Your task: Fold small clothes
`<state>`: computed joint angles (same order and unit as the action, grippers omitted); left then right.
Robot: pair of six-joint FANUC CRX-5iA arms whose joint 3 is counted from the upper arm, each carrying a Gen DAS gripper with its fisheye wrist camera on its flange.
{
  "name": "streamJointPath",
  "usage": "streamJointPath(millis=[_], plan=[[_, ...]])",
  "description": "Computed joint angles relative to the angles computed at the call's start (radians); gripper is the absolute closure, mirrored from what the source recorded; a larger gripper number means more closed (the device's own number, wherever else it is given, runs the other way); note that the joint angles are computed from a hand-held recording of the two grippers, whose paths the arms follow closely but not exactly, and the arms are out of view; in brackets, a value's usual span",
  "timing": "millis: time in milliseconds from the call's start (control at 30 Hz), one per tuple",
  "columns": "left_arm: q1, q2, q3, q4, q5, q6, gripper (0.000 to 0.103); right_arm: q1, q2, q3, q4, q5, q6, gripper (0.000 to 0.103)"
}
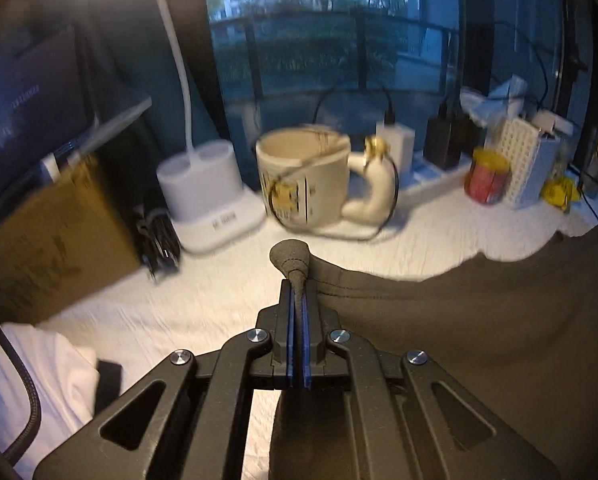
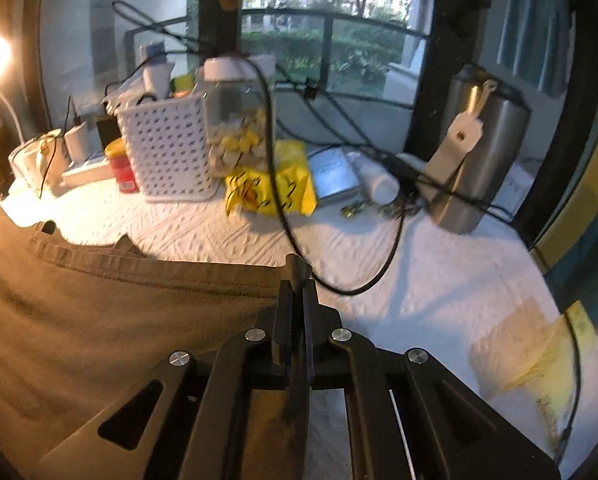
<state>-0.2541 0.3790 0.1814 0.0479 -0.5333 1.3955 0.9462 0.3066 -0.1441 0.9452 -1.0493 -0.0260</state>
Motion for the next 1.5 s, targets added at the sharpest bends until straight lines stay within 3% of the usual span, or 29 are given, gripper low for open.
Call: streamJointPath(millis=[367, 500, 533, 667, 767, 1067, 1300, 1500], plan=[[0.003, 0.124, 0.110, 0.004, -0.112, 0.020, 0.098, -0.023, 0.015, 0.019, -0.090, 0.006, 0.029, 0.098], [0.024, 0.113, 0.086, 0.072, -0.117, -0.019, 0.095, -0.015, 0.035, 0.059, -0.145, -0.031, 0.085, 0.097], [0.029, 0.107, 0.078, 0.084, -0.114, -0.027, 0.094, -0.011, 0.041, 0.069, -0.151, -0.045, 0.092, 0.092], [0.053, 0.057, -0.019, 0.204, -0.050, -0.119, 0.069, 0.018, 0.065, 0.122, -0.172, -0.134, 0.097, 0.065], [0.064, 0.025, -0.088, 0.300, -0.014, -0.219, 0.061, 0.045, 0.071, 0.152, -0.178, -0.194, 0.090, 0.062], [0.056, -0.038, -0.221, 0.573, -0.042, -0.559, 0.061, 0.160, 0.115, 0.260, -0.215, -0.355, -0.014, 0.062], [0.026, -0.126, -0.364, 0.708, -0.057, -0.711, 0.061, 0.249, 0.119, 0.268, -0.239, -0.345, -0.115, 0.062], [0.004, -0.217, -0.480, 0.739, -0.065, -0.733, 0.061, 0.293, 0.116, 0.254, -0.248, -0.286, -0.139, 0.062]])
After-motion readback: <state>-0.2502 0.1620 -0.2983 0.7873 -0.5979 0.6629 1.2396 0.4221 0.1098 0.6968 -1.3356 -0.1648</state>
